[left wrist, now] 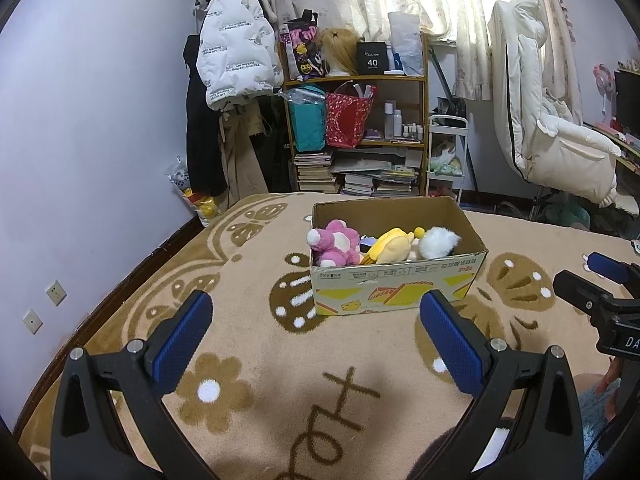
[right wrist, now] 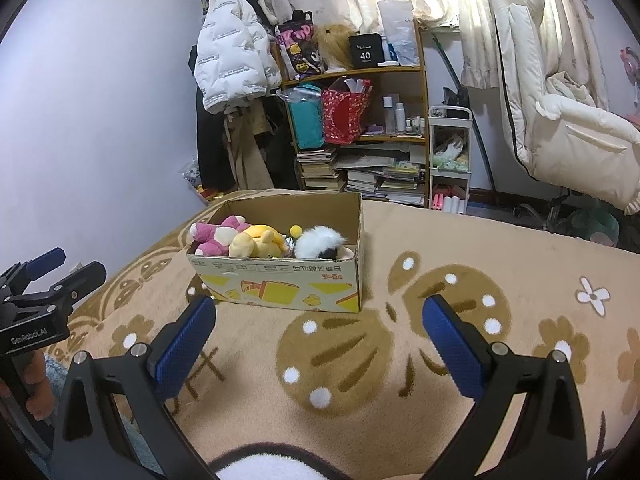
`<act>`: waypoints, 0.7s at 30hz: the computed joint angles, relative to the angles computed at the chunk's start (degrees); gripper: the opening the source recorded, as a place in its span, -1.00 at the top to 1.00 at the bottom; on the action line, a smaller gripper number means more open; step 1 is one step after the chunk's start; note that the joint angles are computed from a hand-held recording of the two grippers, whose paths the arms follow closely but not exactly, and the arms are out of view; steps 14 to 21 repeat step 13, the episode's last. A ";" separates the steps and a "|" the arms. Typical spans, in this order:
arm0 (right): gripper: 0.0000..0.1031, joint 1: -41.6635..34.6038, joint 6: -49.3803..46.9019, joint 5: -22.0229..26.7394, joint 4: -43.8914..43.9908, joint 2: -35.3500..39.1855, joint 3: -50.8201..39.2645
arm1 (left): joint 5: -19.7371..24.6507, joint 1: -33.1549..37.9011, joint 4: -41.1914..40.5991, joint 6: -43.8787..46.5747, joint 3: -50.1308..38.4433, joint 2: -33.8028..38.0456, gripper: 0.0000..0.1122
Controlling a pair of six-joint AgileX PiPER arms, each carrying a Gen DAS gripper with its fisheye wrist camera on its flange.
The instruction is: Organize soft objects
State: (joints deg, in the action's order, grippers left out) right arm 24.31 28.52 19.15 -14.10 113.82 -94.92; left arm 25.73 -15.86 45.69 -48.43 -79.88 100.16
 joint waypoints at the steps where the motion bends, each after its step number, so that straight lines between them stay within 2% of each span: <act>1: -1.00 0.02 -0.21 0.01 0.00 0.07 -0.08 | 0.02 -0.01 0.02 0.00 -0.03 0.02 -0.83; 21: -1.00 0.23 -0.25 0.31 -0.26 0.28 -0.41 | -0.01 -0.33 0.52 -0.44 0.20 0.07 -0.83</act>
